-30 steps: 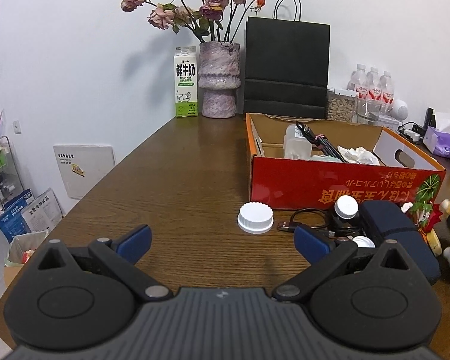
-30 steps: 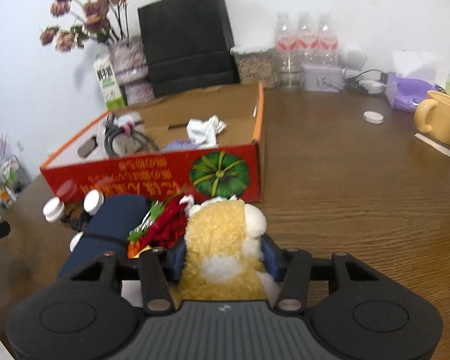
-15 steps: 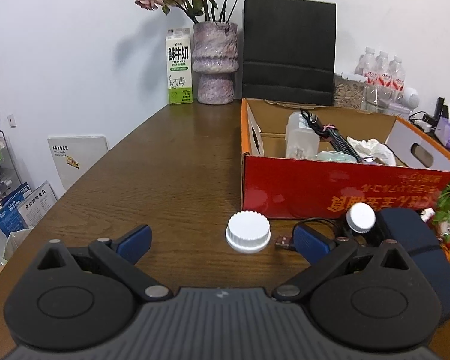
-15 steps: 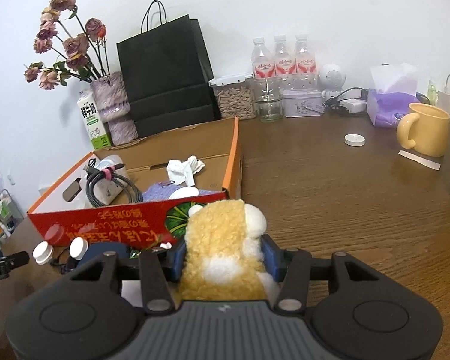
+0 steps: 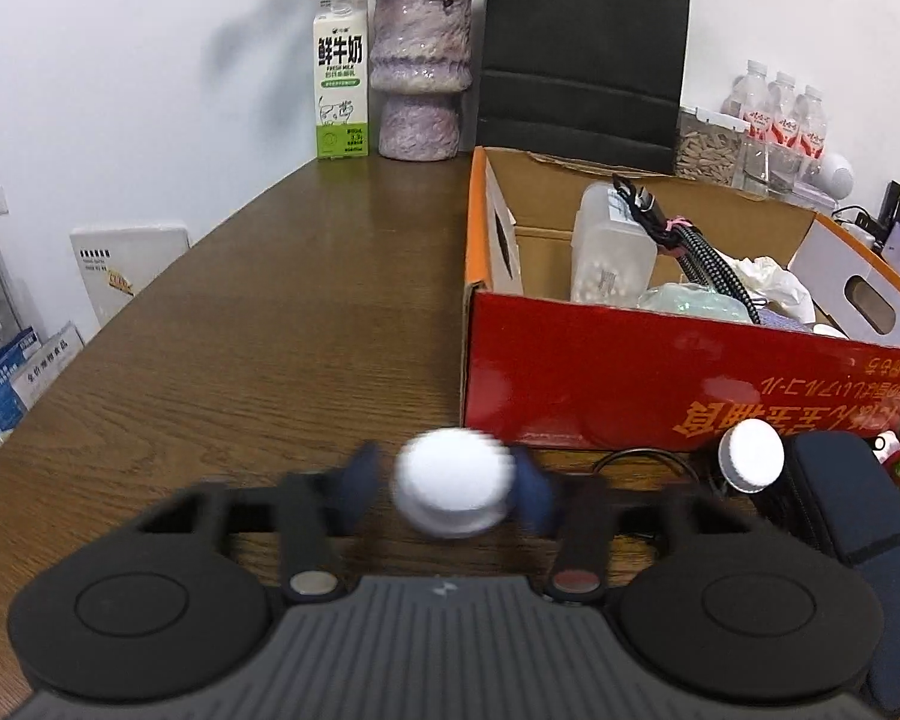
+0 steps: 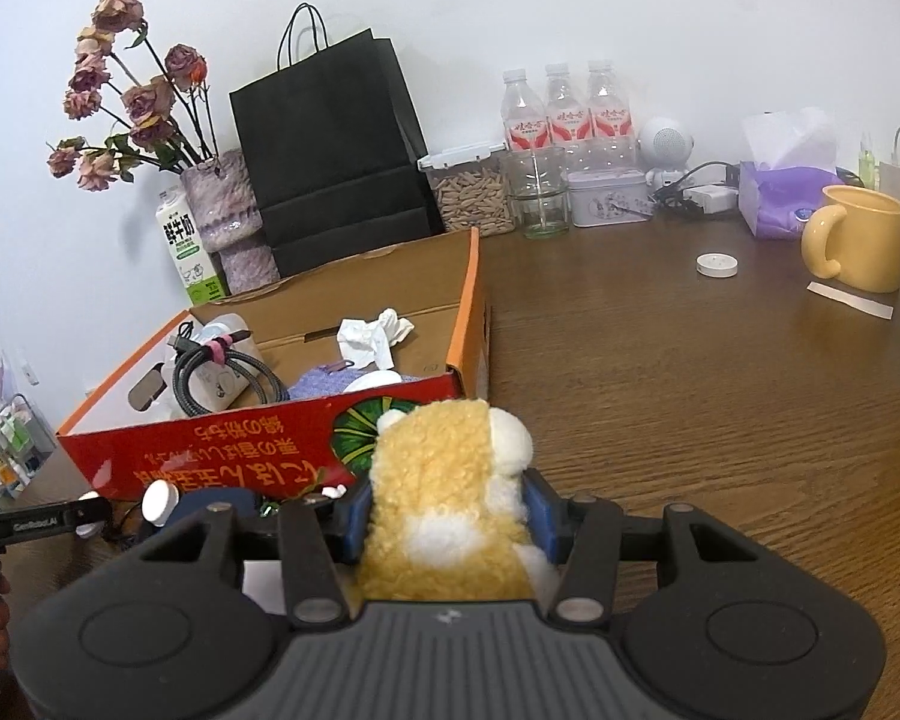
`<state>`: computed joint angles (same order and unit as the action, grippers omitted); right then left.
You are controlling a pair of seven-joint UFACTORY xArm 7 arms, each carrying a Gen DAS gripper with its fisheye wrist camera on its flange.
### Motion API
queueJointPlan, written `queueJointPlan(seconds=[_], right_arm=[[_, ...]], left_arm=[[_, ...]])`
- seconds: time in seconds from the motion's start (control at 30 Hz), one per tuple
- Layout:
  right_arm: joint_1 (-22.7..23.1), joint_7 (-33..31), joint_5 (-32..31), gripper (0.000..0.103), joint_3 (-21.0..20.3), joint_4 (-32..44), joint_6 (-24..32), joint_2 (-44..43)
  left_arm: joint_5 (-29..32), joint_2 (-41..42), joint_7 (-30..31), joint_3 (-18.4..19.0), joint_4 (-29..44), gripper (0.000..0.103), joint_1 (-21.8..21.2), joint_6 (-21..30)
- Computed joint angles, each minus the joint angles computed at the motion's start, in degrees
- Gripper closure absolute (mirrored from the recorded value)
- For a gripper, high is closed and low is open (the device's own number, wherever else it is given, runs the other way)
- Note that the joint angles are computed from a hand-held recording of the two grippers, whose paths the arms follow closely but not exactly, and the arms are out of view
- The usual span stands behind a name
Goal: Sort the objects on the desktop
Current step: 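Grasp the white ridged cap with the left tool while the right tool holds the plush, then carry the plush with the right tool while the left tool carries the cap over the box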
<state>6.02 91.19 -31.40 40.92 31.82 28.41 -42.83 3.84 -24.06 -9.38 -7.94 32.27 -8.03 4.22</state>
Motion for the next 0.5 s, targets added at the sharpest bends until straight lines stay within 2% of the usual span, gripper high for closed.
queueJointPlan(seconds=[0.07,0.2,0.5], right_arm=[[0.14,0.21,0.02,0.055,0.1,0.01,0.1,-0.2],[0.55,0.28,0.03,0.055,0.35,0.21,0.67,-0.96],[0.05,-0.79,-0.14,0.055,1.0,2.07,2.36,-4.03]], left_arm=[[-1.7,-0.39,1.55,2.68,-0.33,0.062,-3.0,0.06],[-1.62,-3.02,0.54,1.19,-2.4,0.062,-1.08,-1.17],[-3.97,-9.84,1.25,4.02,-4.19,0.062,-4.23,-3.27]])
